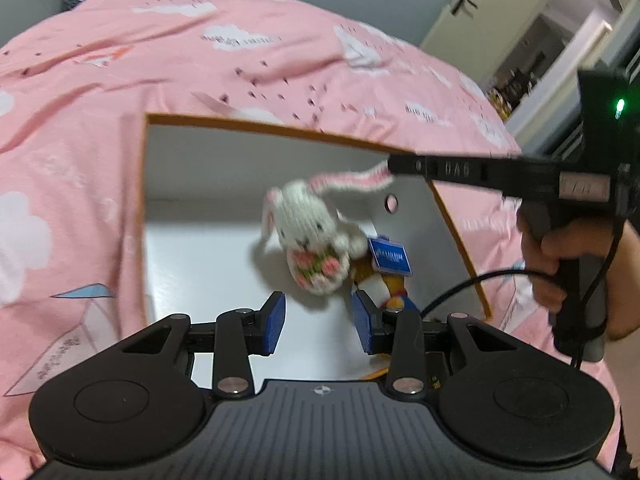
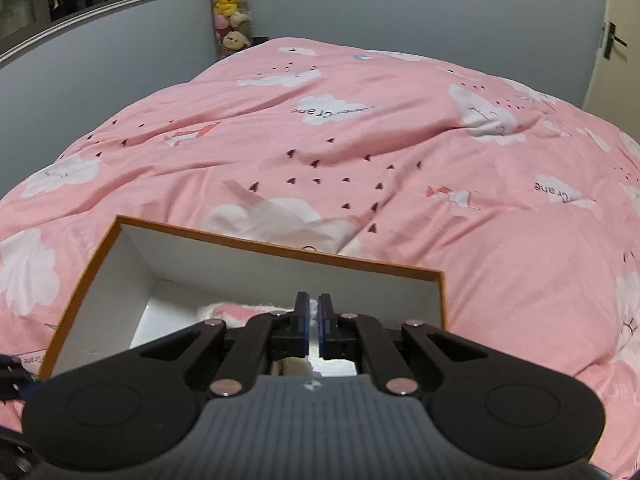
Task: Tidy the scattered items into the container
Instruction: 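Grasp the white bunny again inside the box with the left tool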
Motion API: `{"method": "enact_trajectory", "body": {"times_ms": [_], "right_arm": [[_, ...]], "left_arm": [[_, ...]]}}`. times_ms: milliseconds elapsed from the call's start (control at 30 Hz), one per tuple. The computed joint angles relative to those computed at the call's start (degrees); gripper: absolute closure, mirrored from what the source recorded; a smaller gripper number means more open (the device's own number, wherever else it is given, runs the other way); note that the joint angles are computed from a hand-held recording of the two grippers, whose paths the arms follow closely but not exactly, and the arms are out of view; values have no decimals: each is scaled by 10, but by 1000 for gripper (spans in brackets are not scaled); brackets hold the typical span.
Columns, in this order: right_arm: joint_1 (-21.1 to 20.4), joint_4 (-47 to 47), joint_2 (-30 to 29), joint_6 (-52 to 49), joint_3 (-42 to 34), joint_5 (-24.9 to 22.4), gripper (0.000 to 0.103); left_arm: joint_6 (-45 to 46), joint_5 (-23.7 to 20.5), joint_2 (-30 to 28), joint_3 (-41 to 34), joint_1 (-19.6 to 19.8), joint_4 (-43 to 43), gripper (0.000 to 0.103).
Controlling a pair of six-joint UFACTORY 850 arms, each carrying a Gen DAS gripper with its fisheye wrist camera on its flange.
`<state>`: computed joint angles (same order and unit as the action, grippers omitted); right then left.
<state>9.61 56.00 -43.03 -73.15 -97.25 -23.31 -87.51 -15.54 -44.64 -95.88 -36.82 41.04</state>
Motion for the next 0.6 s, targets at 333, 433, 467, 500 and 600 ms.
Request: {"method": "enact_trajectory", "body": {"times_ms": [333,433,467,500,600], "right_arm": [[-21,16,-28,5,-29,-34,98],[-28,20,-39,5,-41,-51,98],[-30,19,-41,4,-44,-55,98],[-31,16,-43,2,-46,-57,94],[-36,25,-43,-12,-45,-59,92]], "left_arm": [[144,-21,-81,-109,23,-168,61],[169,-45,-114,-159,30,-197,60],[177,-51,-124,-174,32,-207,60],[184,-57,-133,-188,34,-216,59],[213,-73,-159,-227,40,-248,59]]}}
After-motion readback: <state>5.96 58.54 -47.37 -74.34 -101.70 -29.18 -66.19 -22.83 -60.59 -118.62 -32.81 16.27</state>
